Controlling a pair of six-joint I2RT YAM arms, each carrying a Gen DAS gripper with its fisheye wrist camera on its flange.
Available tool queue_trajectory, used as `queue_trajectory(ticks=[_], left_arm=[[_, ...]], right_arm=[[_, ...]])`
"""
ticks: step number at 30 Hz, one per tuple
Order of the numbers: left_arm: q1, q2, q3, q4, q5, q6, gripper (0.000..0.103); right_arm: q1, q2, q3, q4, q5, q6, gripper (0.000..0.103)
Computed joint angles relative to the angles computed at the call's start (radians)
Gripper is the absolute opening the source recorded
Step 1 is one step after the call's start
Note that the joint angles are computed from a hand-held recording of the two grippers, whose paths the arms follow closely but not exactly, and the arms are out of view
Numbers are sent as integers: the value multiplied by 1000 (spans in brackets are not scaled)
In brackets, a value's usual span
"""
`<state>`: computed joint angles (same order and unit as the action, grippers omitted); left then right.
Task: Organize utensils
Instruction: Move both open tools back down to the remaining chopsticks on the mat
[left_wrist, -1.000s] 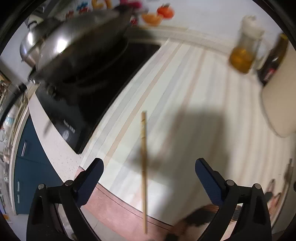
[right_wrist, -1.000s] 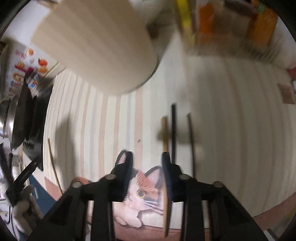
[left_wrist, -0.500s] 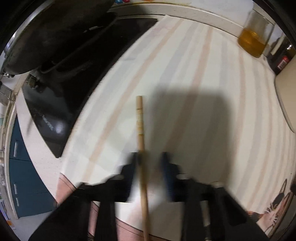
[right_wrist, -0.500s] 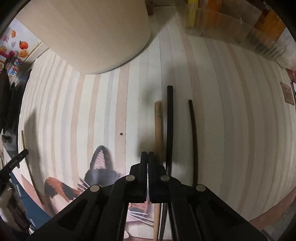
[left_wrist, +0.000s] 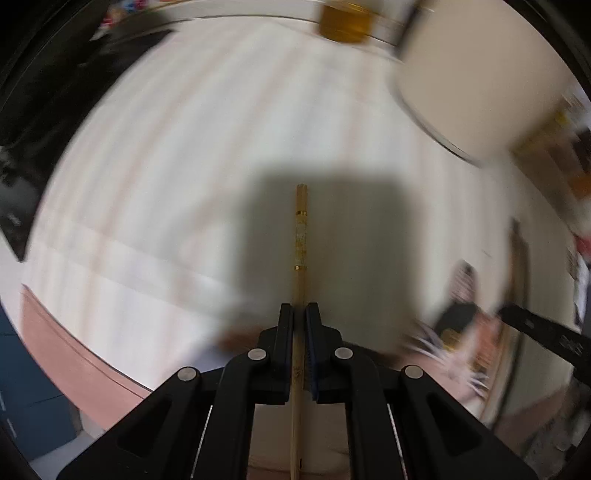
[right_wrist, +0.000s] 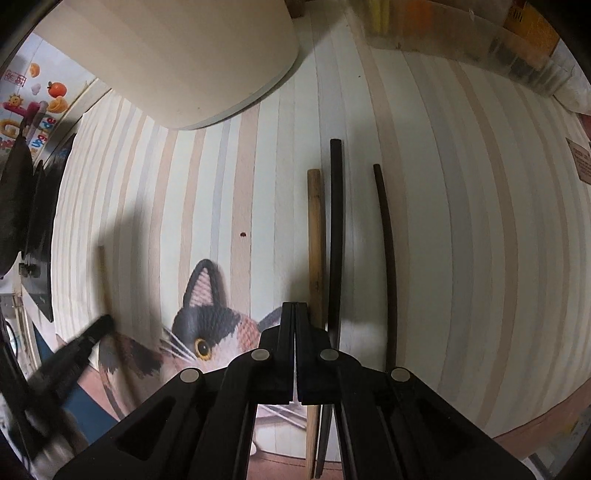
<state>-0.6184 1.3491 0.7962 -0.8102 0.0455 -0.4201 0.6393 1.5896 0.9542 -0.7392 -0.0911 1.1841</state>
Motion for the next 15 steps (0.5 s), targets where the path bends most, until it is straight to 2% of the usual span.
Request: queue_trajectory(ticks=[3,6,9,13,15], left_arm=[[-126,-2,3,-1,22,-79,4],[-153,-7,-2,6,41,-91,5],[-93,-3,-8,20,106,-60,6],[82,39,18,-7,216,45,7],[101,18,40,-34,211,41,14]], right_arm=[[-27,-36,-22,-4,-41,-5,0],[-54,-67,-54,2,-73,-18,0],[-72,-73,-61,0,-101,-50,0],[-117,-76,-64,24,-124,-60,1],[-141,-125,-82,38,-117,-44,1]])
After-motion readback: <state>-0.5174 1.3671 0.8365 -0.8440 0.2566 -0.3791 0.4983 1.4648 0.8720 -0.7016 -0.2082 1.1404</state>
